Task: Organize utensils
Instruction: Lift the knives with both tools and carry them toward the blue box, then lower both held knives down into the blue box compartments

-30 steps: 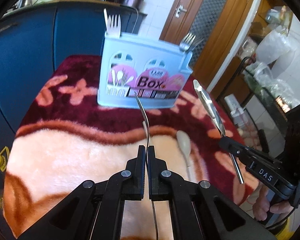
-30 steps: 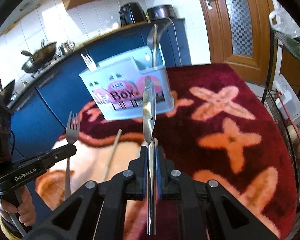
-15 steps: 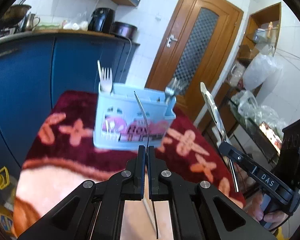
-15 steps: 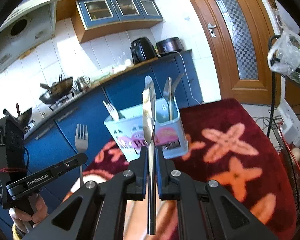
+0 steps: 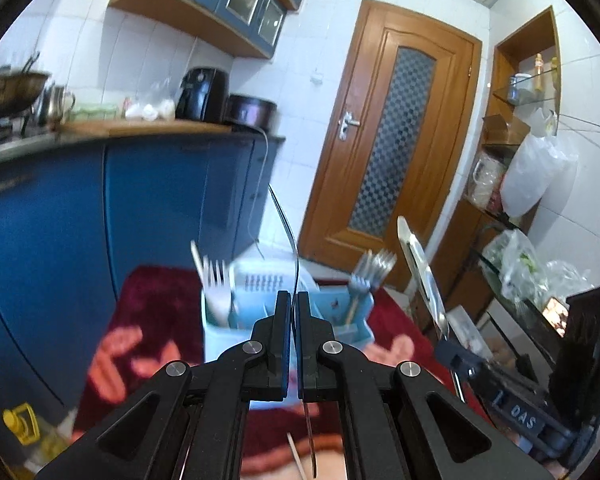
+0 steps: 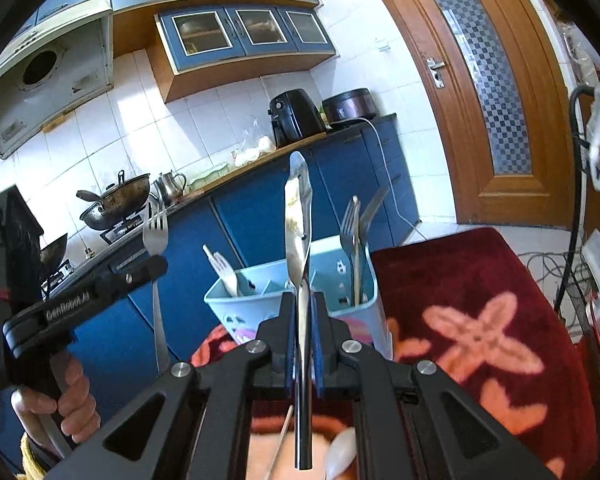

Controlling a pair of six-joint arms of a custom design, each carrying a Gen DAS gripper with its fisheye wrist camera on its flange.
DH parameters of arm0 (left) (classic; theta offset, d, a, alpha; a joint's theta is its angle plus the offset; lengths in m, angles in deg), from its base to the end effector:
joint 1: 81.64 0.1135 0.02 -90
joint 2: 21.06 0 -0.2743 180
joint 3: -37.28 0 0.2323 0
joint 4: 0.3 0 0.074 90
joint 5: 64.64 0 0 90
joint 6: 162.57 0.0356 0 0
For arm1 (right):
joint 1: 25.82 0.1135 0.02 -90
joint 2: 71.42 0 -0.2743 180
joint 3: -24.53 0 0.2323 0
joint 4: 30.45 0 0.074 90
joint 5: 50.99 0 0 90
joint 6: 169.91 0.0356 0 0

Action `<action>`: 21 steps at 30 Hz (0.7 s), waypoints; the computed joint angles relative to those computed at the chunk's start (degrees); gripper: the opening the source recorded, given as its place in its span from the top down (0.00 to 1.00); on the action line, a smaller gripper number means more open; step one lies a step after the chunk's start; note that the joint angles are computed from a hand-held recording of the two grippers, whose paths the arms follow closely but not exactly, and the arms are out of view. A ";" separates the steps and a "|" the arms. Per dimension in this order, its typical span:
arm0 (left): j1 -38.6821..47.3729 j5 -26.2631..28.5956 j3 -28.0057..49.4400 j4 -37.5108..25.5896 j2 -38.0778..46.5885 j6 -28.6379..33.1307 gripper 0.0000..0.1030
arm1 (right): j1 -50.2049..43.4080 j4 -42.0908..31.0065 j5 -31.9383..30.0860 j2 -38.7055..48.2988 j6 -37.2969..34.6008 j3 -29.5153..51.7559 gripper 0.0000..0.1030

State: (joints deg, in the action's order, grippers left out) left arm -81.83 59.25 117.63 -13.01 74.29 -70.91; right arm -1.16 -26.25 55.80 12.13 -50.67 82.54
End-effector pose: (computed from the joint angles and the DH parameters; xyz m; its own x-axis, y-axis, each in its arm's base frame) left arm 0.3616 -0.0210 0.2783 -0.4504 0.0255 -0.8925 0.5097 0.8281 -0.2335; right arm 0.2764 0.1156 0.2466 -0.3643 0.3473 -0.8641 0.0264 0.9313 0.3633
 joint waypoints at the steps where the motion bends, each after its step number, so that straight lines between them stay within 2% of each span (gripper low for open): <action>1: -0.62 -1.08 1.35 0.89 0.71 -0.45 0.98 | -0.51 0.32 -0.44 0.44 -0.44 0.49 0.91; 10: -3.35 -6.69 10.70 5.43 7.81 -2.91 0.98 | -5.28 3.70 -5.32 5.17 -4.10 4.80 0.91; 21: -5.94 -13.76 15.56 10.85 15.77 -2.66 0.98 | -9.95 9.50 -11.05 12.65 -7.50 10.83 0.91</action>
State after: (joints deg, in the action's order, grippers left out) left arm -87.77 45.49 133.20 -2.17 90.05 -73.58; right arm -11.11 -16.75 44.74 24.77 -58.17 93.37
